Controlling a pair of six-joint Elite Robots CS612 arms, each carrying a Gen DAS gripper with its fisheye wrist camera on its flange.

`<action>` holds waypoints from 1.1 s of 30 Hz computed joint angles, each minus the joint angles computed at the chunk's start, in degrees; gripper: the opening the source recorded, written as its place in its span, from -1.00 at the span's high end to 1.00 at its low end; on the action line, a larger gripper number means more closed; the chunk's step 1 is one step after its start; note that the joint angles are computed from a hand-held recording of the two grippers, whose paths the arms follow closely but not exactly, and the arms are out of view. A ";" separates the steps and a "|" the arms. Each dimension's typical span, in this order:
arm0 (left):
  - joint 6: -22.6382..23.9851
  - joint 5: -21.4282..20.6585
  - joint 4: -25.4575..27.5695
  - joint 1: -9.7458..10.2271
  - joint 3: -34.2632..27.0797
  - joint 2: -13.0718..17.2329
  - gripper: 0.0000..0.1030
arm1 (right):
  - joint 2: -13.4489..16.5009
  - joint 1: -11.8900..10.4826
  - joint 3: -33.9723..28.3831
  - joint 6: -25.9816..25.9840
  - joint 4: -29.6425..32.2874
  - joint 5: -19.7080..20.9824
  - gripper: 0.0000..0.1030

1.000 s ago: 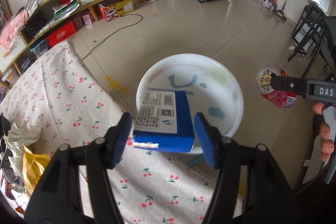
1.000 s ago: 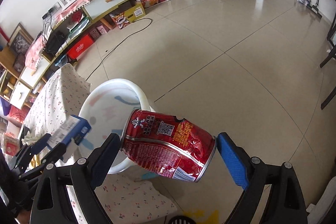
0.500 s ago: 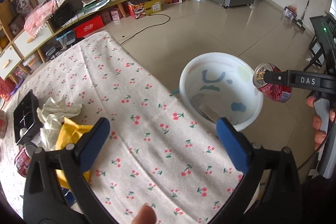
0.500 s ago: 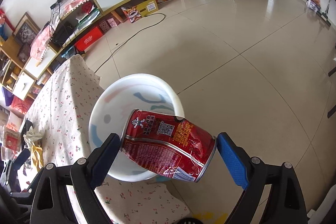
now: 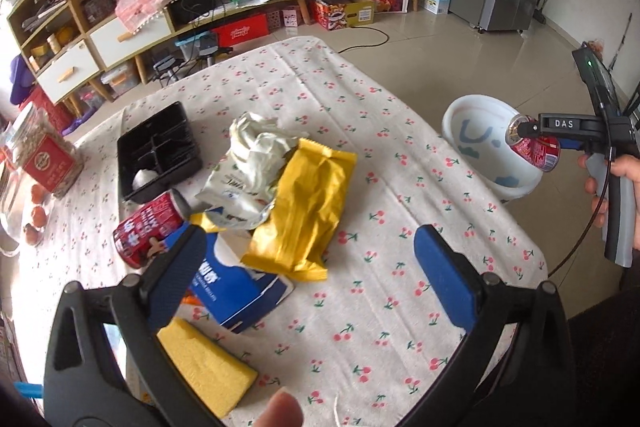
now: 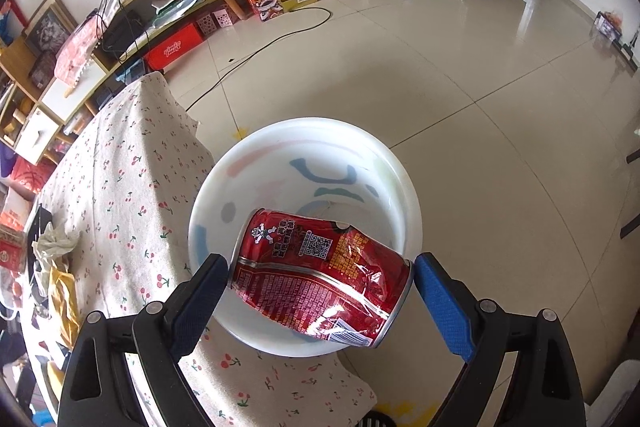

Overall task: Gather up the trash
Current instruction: 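Grasp the white milk carton with the left tool and lift it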

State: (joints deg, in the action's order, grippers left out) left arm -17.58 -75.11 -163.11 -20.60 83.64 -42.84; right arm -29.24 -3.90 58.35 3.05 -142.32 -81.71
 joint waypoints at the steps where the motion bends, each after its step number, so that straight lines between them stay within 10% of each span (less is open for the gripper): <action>1: -1.49 -0.70 0.79 0.36 0.48 -0.43 -0.99 | -0.09 0.06 0.12 -0.22 -0.19 -0.11 -0.86; 17: -10.28 -2.46 0.12 4.44 9.90 -5.73 -0.99 | -4.91 1.25 6.65 -3.35 -4.61 -0.66 -0.95; 33: -15.88 -6.14 4.27 8.33 13.71 -7.56 -0.99 | -9.46 3.74 12.83 -7.65 -3.35 8.46 -0.96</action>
State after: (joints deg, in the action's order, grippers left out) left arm -33.47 -81.26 -158.84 -12.27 97.34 -50.41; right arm -38.70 -0.17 71.18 -4.60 -145.67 -73.25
